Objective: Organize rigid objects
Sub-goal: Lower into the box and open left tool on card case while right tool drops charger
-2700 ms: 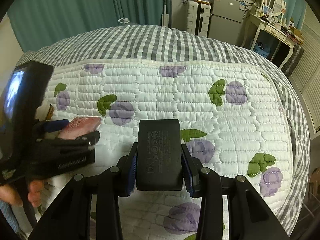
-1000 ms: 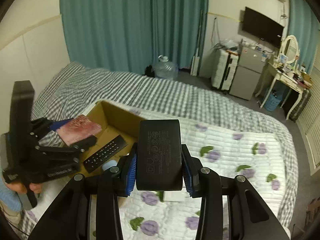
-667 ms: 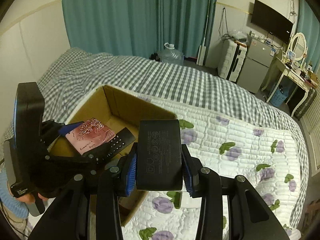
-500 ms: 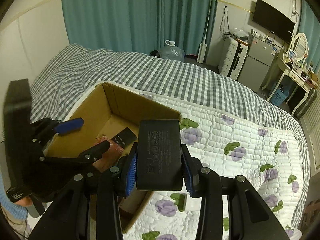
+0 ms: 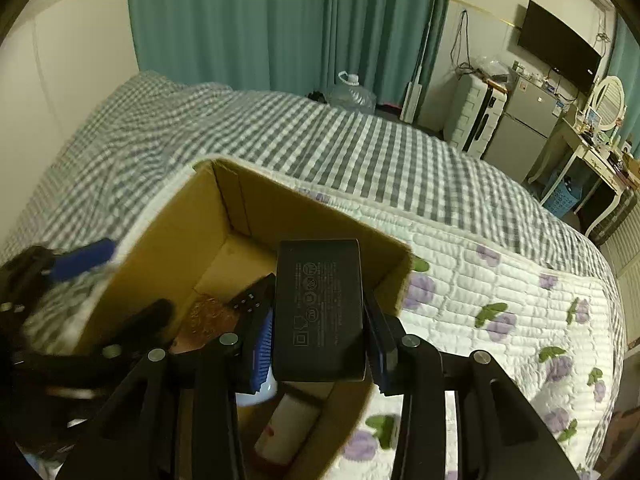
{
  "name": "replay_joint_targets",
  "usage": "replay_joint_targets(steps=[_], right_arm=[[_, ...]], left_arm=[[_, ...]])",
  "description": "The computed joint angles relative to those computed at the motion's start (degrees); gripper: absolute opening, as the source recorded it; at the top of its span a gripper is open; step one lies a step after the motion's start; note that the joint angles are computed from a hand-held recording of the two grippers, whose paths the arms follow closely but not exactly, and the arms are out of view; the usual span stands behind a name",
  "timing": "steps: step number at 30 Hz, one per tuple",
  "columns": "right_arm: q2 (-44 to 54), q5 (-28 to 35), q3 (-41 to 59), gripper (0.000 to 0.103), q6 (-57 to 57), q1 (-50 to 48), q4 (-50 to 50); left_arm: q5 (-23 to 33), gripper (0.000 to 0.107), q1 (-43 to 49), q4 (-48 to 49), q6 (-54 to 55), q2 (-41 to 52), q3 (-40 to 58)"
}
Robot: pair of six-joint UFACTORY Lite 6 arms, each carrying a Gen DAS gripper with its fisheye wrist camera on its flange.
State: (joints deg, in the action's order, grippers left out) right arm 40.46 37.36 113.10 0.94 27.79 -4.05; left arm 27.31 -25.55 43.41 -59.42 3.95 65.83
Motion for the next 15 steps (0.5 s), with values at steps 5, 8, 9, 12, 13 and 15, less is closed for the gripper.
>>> replay_joint_targets(steps=[5,8,9,12,13,15], right_arm=[[12.2,4.8,13.9,0.038,0.8,-0.3,-0.3],[17.2,7.9,20.7,0.039,1.5,-0.2,-1.0],[17.4,7.7,20.8,0.039,1.8,-0.2,-1.4],[14.4,4.4,16.9,0.039,1.7,-0.3,-1.7],[13.1,3.9,15.8,0.039,1.9,-0.5,-1.8],[11.8,4.1,15.5,0.039,1.4,-0.8,-1.2]], left_arm=[[-1.9,0.073,1.7,-0.6,0.3,-1.8,-2.0],[-2.2,0.073,1.6,-0.2,0.4,-2.2,-2.3],[-2.0,0.073,1.3,0.0,0.2,-2.2,-2.3],[-1.8,0.073,1.0,-0.2,0.5,-2.0,-2.1],[-1.8,0.073,1.1,-0.2,0.6,-1.9,-2.0],[-1.6,0.073,0.9,-0.1,0.5,-1.8,-1.9]])
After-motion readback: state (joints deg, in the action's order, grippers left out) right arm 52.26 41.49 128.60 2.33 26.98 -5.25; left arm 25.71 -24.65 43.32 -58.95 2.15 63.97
